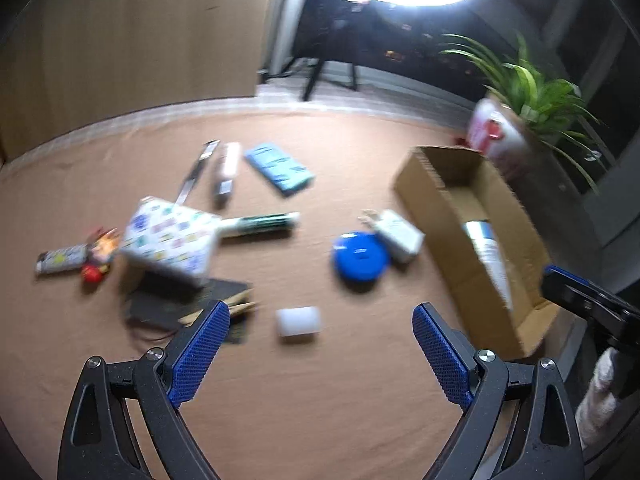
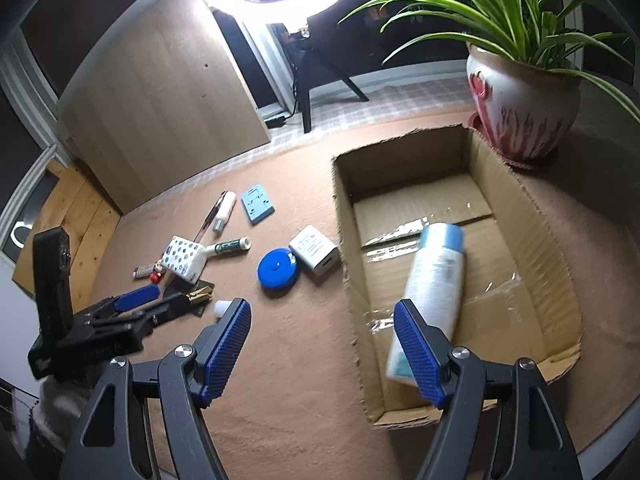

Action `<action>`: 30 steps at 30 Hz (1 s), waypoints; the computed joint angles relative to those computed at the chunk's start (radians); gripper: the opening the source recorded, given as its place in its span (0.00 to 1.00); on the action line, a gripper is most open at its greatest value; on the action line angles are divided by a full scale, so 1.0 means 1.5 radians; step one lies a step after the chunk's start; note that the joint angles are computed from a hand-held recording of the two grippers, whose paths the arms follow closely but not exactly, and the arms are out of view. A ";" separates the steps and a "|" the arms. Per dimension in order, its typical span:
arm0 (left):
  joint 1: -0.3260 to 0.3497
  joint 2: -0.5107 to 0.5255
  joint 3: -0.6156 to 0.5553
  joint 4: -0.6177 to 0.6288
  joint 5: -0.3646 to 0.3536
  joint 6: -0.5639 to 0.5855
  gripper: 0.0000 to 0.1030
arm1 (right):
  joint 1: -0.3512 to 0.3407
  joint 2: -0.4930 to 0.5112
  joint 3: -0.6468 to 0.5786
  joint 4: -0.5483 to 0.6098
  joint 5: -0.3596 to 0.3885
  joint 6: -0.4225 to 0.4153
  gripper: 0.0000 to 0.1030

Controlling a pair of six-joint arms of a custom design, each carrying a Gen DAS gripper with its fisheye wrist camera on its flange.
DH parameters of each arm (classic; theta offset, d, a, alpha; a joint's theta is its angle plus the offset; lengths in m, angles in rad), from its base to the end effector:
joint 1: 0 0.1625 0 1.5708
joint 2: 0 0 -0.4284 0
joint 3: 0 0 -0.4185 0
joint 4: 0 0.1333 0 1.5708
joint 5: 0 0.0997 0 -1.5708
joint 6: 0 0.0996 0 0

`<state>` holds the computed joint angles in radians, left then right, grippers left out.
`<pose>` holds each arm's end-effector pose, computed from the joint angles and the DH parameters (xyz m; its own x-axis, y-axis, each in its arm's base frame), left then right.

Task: Organize objects
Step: 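Lift the bottle with the right tool and release it into the cardboard box, then reach the right tool to the wooden clothespin on the black card and grasp it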

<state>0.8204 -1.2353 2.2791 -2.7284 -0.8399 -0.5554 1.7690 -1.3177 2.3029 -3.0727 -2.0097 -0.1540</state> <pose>-0.1669 -0.4720 0.1429 -0.8639 0.0012 -0.5037 0.2613 0.8560 -0.4462 0.1817 -0.4427 0.1993 -0.8916 -0.1035 0.4409 -0.3116 0.8466 -0.4315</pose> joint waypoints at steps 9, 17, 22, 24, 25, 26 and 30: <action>0.074 -0.055 0.002 0.077 0.035 -0.031 0.89 | 0.015 0.016 0.008 -0.009 -0.013 0.028 0.68; 0.120 -0.035 -0.036 0.137 0.048 -0.016 0.87 | 0.010 -0.003 0.026 -0.016 -0.022 0.055 0.68; 0.129 -0.020 -0.050 0.157 0.055 -0.003 0.81 | -0.002 -0.016 0.037 -0.017 -0.027 0.068 0.68; 0.133 -0.014 -0.056 0.158 0.056 -0.002 0.77 | -0.007 -0.019 0.038 -0.013 -0.025 0.073 0.68; 0.136 -0.012 -0.059 0.157 0.054 0.000 0.75 | -0.008 -0.019 0.038 -0.012 -0.024 0.073 0.68; 0.139 -0.007 -0.064 0.157 0.053 0.002 0.74 | -0.008 -0.019 0.038 -0.009 -0.025 0.073 0.68; 0.143 0.008 -0.081 0.157 0.064 0.005 0.71 | -0.005 -0.013 0.036 -0.005 -0.024 0.068 0.68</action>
<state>1.0347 -1.2231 2.1575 -2.4935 -0.7442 -0.5474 1.7614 -1.3367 2.3562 -3.0799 -2.0458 -0.0524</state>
